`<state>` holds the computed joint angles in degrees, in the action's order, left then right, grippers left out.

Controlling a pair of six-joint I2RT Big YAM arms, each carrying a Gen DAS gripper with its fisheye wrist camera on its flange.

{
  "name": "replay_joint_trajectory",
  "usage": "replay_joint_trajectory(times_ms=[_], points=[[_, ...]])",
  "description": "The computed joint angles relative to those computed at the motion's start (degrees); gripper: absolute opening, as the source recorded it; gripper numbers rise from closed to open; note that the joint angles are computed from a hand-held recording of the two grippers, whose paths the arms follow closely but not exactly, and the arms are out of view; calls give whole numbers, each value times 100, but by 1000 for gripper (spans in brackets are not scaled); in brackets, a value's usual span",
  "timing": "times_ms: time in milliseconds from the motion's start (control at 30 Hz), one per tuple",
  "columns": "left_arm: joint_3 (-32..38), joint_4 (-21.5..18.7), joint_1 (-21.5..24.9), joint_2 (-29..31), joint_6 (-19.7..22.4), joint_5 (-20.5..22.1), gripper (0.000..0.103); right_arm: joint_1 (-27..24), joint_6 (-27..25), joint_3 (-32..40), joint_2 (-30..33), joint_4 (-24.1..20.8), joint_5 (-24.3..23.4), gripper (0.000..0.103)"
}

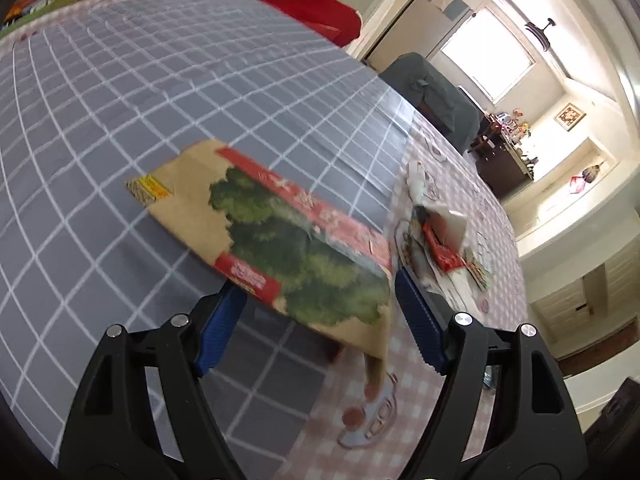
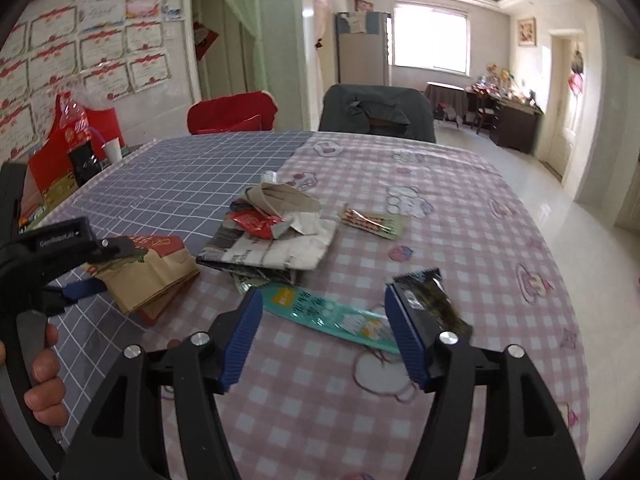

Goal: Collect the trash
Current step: 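Grasp the brown broccoli-print bag with the left tool while the right tool grasps a newspaper-wrapped bundle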

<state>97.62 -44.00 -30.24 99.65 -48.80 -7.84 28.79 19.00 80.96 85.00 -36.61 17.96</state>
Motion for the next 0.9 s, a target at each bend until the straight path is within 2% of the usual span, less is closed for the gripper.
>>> replay_joint_trajectory(times_ms=[33, 100, 167, 233, 267, 367, 500, 600, 667, 700, 733, 767, 833, 900], points=[[57, -39, 9, 63, 50, -28, 74, 26, -111, 106, 110, 3, -29, 67], [-86, 221, 40, 35, 80, 41, 64, 80, -336, 264, 276, 4, -34, 69], [-231, 457, 39, -31, 141, -46, 48, 178, -635, 469, 495, -10, 29, 70], [-402, 745, 17, -130, 219, -230, 35, 273, -958, 665, 709, -6, 126, 71], [-479, 865, 16, -180, 231, -266, 32, 345, -1184, 836, 881, -45, 272, 71], [-597, 1080, -23, -255, 358, -415, 29, 461, -1602, 1179, 1227, -78, 482, 72], [-651, 1235, -72, -304, 544, -587, 25, 604, -2245, 1733, 1717, -298, 1025, 72], [-706, 1288, -109, -363, 636, -776, 24, 641, -2495, 1961, 1930, -359, 1324, 72], [-708, 1266, -125, -375, 642, -773, 24, 622, -2507, 2136, 2068, -512, 1350, 71], [-692, 1251, -134, -363, 646, -816, 24, 616, -2488, 2142, 2071, -464, 1380, 68], [-698, 1262, -138, -370, 646, -852, 24, 602, -2454, 2111, 2047, -380, 1339, 50], [-715, 1296, -139, -382, 661, -846, 24, 538, -2276, 2141, 2029, -443, 1051, 25], [-715, 1332, -143, -377, 673, -748, 23, 454, -1971, 2013, 1902, -333, 859, 20], [-703, 1351, -180, -373, 788, -811, 23, 260, -1344, 1684, 1584, -1, 260, 19]])
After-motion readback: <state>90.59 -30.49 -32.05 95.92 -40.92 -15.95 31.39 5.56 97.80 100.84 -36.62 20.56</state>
